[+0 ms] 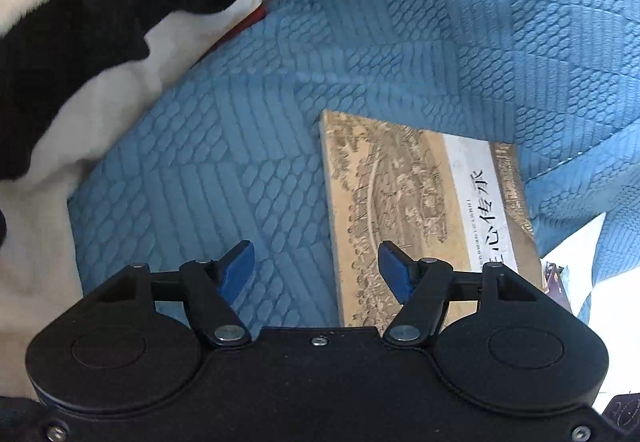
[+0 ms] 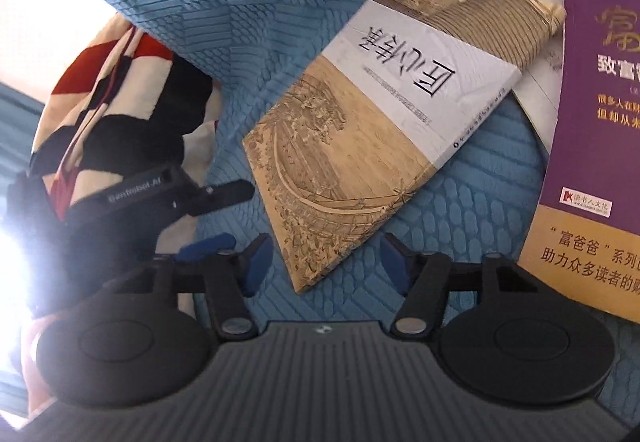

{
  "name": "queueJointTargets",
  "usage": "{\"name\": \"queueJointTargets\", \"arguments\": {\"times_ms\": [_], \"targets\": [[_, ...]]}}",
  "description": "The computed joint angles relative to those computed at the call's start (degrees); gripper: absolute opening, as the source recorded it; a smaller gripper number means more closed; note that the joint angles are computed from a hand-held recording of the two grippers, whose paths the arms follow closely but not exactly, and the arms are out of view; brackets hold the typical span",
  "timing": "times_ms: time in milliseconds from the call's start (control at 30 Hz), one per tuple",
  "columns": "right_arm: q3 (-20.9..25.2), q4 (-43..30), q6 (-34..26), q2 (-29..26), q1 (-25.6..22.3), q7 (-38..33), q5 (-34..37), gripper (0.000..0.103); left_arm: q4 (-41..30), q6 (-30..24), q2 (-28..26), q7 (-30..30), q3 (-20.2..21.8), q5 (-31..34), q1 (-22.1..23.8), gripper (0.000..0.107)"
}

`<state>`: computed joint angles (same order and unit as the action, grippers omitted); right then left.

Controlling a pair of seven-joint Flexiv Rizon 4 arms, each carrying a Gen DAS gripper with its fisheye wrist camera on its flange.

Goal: Organize objects
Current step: 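Move the left gripper down to the edge of the tan book, then close the left gripper on the tan book edge and lift it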

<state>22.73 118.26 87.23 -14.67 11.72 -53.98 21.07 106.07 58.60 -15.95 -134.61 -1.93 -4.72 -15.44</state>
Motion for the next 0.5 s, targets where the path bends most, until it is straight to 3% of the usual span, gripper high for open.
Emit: {"name": "queueJointTargets", "arguments": {"times_ms": [67, 167, 333, 433, 500], "targets": [[0.80, -0.74, -0.39, -0.56, -0.82, -0.39, 1.29, 0.058, 0.92, 1.61, 0.18, 0.71, -0.44, -1.16, 0.33, 0.065], [3.35, -2.57, -1.50, -1.73, -3.18, -2.66, 4.90, 0.058, 2.95, 4.79, -0.02, 4.85, -2.88, -7.16, 1.70, 0.051], [6.60, -5.27, -1.56, -3.25, -5.96, -7.09, 11.71, 0.059, 4.19, 7.72, -0.39, 7.87, -3.97, -11.60, 1.52, 0.050], [8.23, -6.72, -0.77, -4.22, -7.41, -9.38, 16.20, 0.059, 7.93, 12.97, -0.22, 14.43, -8.44, -22.53, 3.57, 0.049], [9.76, -7.60, 0.23, -4.95, -8.73, -10.96, 19.69, 0.059, 8.72, 14.45, -0.09, 14.23, -7.83, -23.69, 2.55, 0.048]]}}
